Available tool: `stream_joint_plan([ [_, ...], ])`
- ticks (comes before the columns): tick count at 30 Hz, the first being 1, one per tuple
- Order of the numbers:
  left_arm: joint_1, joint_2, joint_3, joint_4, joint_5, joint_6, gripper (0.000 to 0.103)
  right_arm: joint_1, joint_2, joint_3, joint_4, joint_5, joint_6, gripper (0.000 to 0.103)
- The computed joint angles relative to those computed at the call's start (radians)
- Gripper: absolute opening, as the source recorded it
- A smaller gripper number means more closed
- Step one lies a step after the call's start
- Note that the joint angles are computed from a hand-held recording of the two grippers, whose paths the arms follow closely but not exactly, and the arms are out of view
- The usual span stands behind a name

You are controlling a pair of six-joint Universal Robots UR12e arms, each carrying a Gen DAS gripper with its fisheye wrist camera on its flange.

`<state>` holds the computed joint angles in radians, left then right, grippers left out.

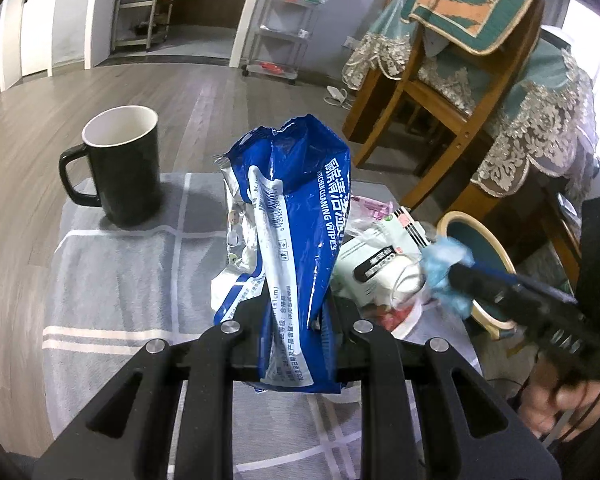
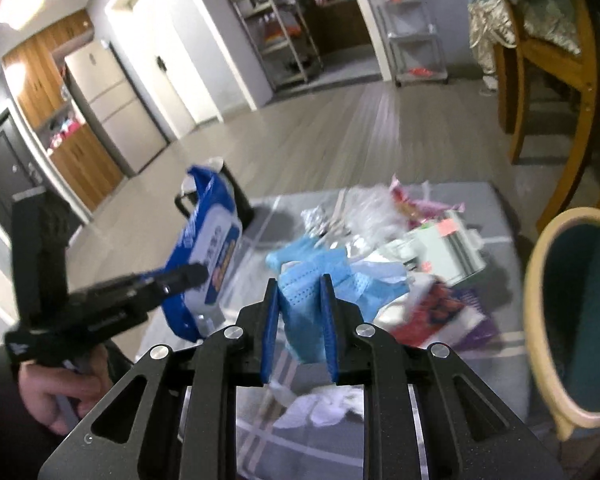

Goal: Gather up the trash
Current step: 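Carry the wipes packet and blue mask over the bin with both tools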

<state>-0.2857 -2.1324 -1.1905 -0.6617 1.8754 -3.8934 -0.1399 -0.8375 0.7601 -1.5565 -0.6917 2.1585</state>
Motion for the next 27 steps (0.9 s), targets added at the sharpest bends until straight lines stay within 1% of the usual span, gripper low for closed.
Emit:
stream_joint_plan([
  [2, -0.002, -0.008, 0.012, -0.007, -0.01, 0.009, 0.019, -0.01, 0.012, -0.024, 0.038, 0.031, -0.011, 0.021],
  [4, -0.004, -0.015, 0.025, -0.019, -0.015, 0.013, 0.019, -0.021, 0.031, -0.062, 0.108, 0.068, -0.034, 0.021],
  [7, -0.007, -0.025, 0.041, -0.03, -0.023, 0.018, 0.019, -0.028, 0.056, -0.104, 0.176, 0.096, -0.054, 0.021],
  [13, -0.012, -0.032, 0.06, -0.038, -0.028, 0.028, 0.019, -0.046, 0.06, -0.114, 0.192, 0.125, -0.05, 0.021],
  [18, -0.014, -0.043, 0.086, -0.042, -0.032, 0.04, 0.019, -0.067, 0.057, -0.104, 0.115, 0.153, 0.009, 0.021],
  [21, -0.017, -0.059, 0.119, -0.048, -0.035, 0.059, 0.019, -0.083, 0.064, -0.105, 0.045, 0.158, 0.079, 0.022],
  [27, -0.024, -0.101, 0.205, -0.061, -0.051, 0.102, 0.019, -0.11, 0.084, -0.101, -0.152, 0.122, 0.276, 0.022],
])
